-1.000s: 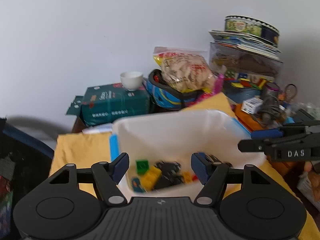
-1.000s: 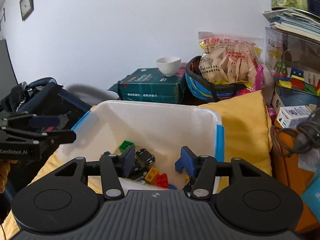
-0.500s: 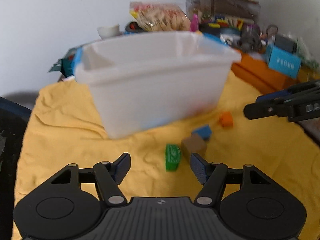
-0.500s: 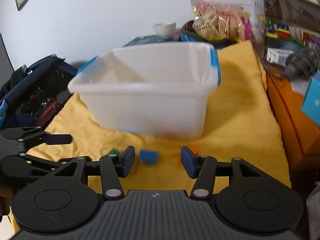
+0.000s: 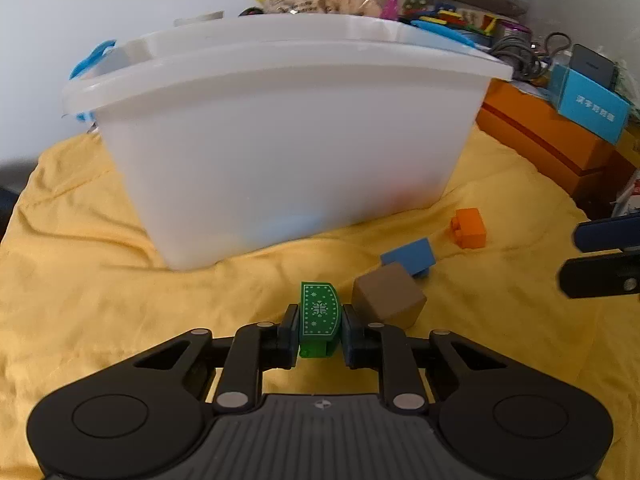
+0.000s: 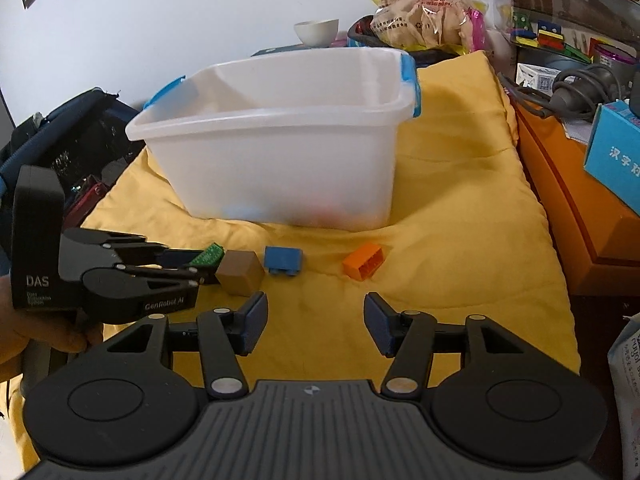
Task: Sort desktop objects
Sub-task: 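Grasp the green printed brick with the left tool while the right tool grasps a blue brick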
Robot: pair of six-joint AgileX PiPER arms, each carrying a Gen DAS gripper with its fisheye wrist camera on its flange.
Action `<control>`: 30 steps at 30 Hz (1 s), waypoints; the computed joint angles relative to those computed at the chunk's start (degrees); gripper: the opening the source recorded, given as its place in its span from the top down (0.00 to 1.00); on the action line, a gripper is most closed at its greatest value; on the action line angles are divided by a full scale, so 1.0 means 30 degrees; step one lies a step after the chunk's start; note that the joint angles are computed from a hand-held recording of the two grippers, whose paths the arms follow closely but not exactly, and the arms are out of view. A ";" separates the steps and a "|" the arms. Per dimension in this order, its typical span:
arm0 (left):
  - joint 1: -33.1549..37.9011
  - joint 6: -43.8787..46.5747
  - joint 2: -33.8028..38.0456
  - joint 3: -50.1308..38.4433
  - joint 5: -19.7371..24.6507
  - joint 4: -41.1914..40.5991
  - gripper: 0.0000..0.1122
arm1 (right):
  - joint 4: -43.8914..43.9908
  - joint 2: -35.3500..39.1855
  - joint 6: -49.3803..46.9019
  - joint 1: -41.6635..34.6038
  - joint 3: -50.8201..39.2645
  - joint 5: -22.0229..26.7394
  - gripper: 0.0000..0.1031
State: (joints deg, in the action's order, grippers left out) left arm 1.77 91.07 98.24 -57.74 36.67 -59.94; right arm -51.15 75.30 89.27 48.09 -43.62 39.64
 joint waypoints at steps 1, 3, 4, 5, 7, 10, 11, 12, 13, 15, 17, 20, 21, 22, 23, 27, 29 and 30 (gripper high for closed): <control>0.0219 0.0392 -0.0033 -0.0024 0.0164 -0.0291 0.79 | -0.0098 0.0235 -0.0030 -0.0073 -0.0114 -0.0075 0.44; 0.0798 0.0394 -0.0004 -0.0399 0.0760 -0.0169 0.79 | -0.0539 0.0850 0.0095 -0.0242 -0.0413 -0.0316 0.43; 0.1157 0.0461 -0.0073 -0.0522 0.1050 -0.0100 0.79 | -0.0943 0.1248 0.0208 -0.0348 -0.0565 -0.0483 0.43; 0.1475 0.0542 -0.0170 -0.0604 0.1232 -0.0060 0.79 | -0.1437 0.1783 0.0359 -0.0413 -0.0817 -0.0574 0.44; 0.2312 0.0474 -0.0328 -0.0904 0.1851 0.0120 0.79 | -0.2234 0.2795 0.0513 -0.0669 -0.1253 -0.0859 0.46; 0.3210 -0.0360 -0.0453 -0.1493 0.2744 0.0468 0.79 | -0.2679 0.4494 0.0648 -0.1231 -0.2170 -0.1045 0.57; 0.3549 -0.0468 -0.0500 -0.1584 0.3052 0.0487 0.79 | -0.2657 0.4988 0.0698 -0.1469 -0.2463 -0.1147 0.58; 0.3843 -0.0552 -0.0566 -0.1635 0.3302 0.0506 0.79 | -0.2674 0.5328 0.0786 -0.1640 -0.2688 -0.1264 0.58; 0.4109 -0.0643 -0.0605 -0.1728 0.3556 0.0570 0.79 | -0.2846 0.5498 0.1018 -0.1782 -0.2752 -0.1515 0.58; 0.4638 -0.0787 -0.0616 -0.2042 0.4201 0.0663 0.79 | -0.2960 0.5877 0.1157 -0.2050 -0.2943 -0.2101 0.58; 0.4846 -0.0837 -0.0596 -0.2205 0.4541 0.0663 0.79 | -0.2693 0.6403 0.0843 -0.2054 -0.3339 -0.2000 0.58; 0.4959 -0.0914 -0.0609 -0.2282 0.4804 0.0567 0.79 | -0.2866 0.6958 0.1039 -0.2159 -0.3637 -0.2246 0.58; 0.4961 -0.0981 -0.0593 -0.2320 0.4832 0.0581 0.79 | -0.2921 0.7192 0.0816 -0.2115 -0.3840 -0.2045 0.59; 0.5007 -0.1019 -0.0580 -0.2345 0.4891 0.0601 0.79 | -0.2283 0.7375 -0.0171 -0.2400 -0.4083 -0.2271 0.64; 0.4993 -0.1091 -0.0622 -0.2315 0.4888 0.0627 0.79 | -0.1842 0.7455 -0.0635 -0.2532 -0.4145 -0.2491 0.79; 0.5059 -0.1529 -0.0727 -0.2466 0.5103 0.0729 0.79 | -0.2380 0.6708 0.0093 -0.2095 -0.3767 -0.2192 0.83; 0.5115 -0.1571 -0.0918 -0.2489 0.5341 0.0633 0.79 | -0.2886 0.6027 0.0267 -0.1622 -0.3466 -0.1804 0.83; 0.5166 -0.1539 -0.1041 -0.2480 0.5484 0.0554 0.79 | -0.2992 0.5605 0.0286 -0.1443 -0.3315 -0.1633 0.83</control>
